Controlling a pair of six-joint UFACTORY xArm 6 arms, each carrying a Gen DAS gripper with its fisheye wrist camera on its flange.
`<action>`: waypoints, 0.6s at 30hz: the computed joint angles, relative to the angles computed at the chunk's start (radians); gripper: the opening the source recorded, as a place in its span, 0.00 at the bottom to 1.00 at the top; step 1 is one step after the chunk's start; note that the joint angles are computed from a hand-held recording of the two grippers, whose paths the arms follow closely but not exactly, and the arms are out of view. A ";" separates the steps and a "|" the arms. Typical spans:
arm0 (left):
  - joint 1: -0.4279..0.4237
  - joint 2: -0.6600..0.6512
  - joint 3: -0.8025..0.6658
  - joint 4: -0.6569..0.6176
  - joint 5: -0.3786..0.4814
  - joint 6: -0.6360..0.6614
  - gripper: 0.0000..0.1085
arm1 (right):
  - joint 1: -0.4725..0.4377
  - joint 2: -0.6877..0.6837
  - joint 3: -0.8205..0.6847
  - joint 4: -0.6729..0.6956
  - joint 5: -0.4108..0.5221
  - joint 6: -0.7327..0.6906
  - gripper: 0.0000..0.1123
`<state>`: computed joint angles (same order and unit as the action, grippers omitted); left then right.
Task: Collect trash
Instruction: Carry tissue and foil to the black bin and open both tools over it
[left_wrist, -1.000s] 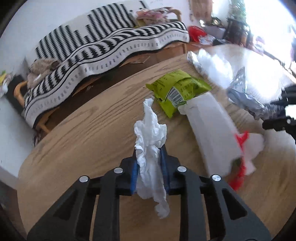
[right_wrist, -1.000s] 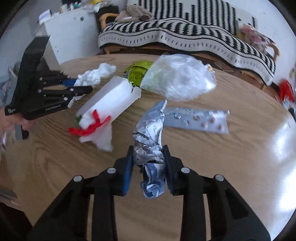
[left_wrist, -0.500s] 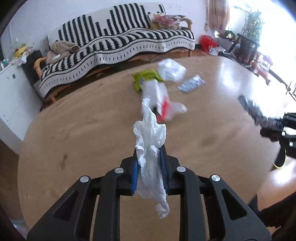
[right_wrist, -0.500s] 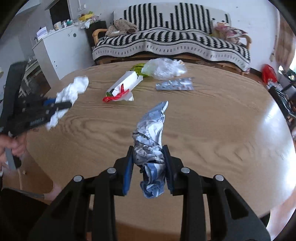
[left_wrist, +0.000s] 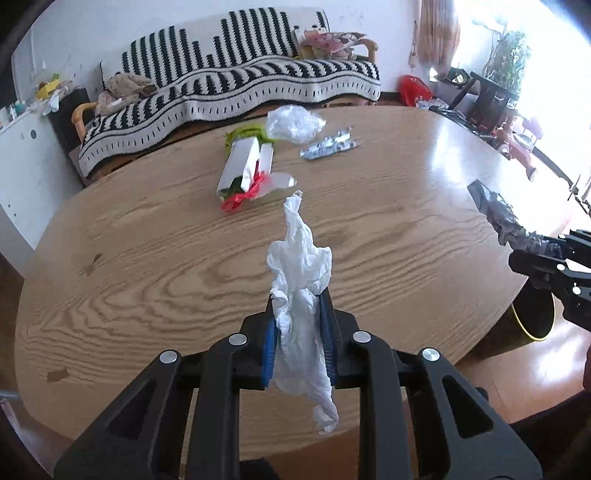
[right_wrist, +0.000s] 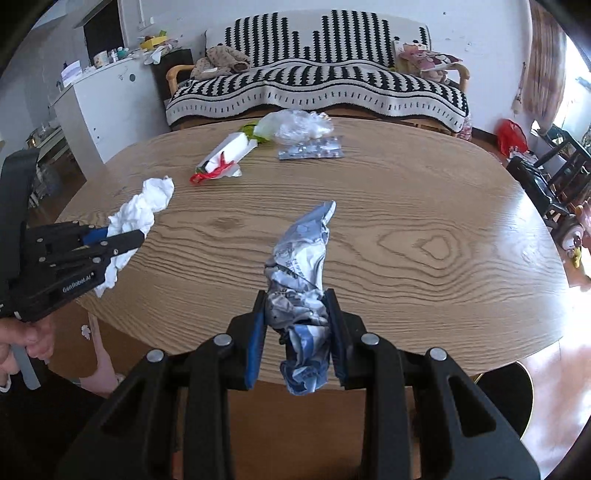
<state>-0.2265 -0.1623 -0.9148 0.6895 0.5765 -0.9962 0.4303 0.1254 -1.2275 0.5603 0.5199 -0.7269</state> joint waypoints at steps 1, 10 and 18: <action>0.005 0.003 -0.003 -0.003 -0.015 -0.007 0.19 | -0.007 0.005 -0.006 0.004 0.003 0.000 0.27; -0.037 0.090 -0.080 -0.002 -0.059 -0.025 0.19 | -0.099 0.034 -0.059 0.005 0.031 0.054 0.27; -0.127 0.286 -0.263 -0.061 -0.152 0.062 0.19 | -0.276 0.033 -0.074 0.004 0.020 0.104 0.28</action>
<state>-0.3539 0.1236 -1.1779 0.6288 0.4250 -0.9347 0.1547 0.1582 -1.3015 0.5639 0.5403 -0.6226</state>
